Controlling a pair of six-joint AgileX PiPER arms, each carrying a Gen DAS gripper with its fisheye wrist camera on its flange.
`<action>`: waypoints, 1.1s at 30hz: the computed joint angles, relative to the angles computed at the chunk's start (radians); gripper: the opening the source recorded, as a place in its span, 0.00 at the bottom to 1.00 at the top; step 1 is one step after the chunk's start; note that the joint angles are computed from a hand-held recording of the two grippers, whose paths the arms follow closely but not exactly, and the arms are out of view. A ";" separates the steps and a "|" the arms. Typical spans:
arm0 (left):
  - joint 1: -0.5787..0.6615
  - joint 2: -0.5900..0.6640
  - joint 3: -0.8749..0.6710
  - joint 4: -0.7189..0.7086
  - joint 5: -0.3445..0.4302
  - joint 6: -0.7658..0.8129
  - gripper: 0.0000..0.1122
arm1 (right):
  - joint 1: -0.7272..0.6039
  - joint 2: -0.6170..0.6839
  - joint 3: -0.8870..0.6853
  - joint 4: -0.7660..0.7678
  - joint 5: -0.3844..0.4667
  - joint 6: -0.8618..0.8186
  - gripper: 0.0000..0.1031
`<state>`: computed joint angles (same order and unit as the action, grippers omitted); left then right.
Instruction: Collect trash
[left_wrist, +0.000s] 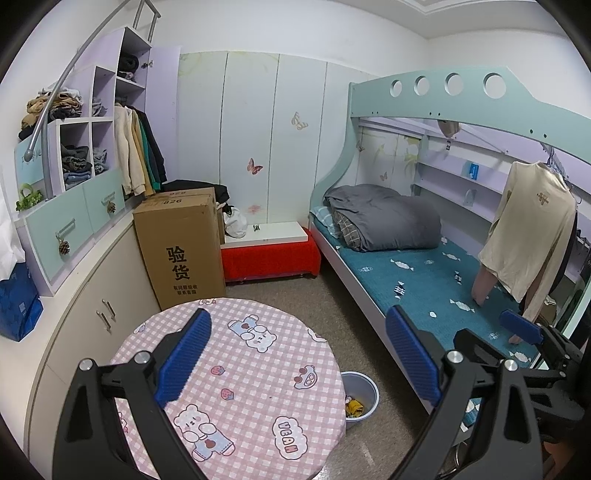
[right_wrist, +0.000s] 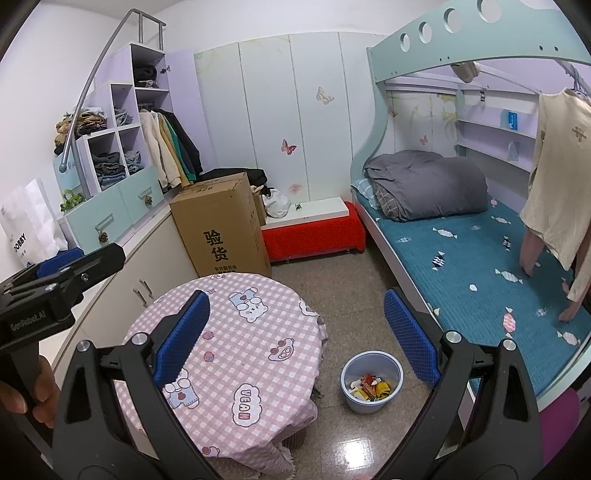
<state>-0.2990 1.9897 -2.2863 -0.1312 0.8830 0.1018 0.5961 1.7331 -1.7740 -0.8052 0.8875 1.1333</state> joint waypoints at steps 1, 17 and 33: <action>0.001 0.002 -0.006 -0.001 0.003 0.000 0.83 | -0.002 -0.001 0.001 0.003 -0.002 -0.002 0.90; 0.009 0.005 0.001 0.002 -0.003 0.002 0.83 | -0.022 0.026 -0.030 0.039 -0.018 -0.040 0.90; 0.031 0.055 -0.070 -0.004 0.034 0.005 0.83 | -0.032 0.082 -0.103 0.095 0.000 -0.097 0.90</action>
<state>-0.2682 2.0450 -2.3568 -0.1351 0.9173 0.1067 0.5646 1.8153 -1.8772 -0.7103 0.8879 1.0360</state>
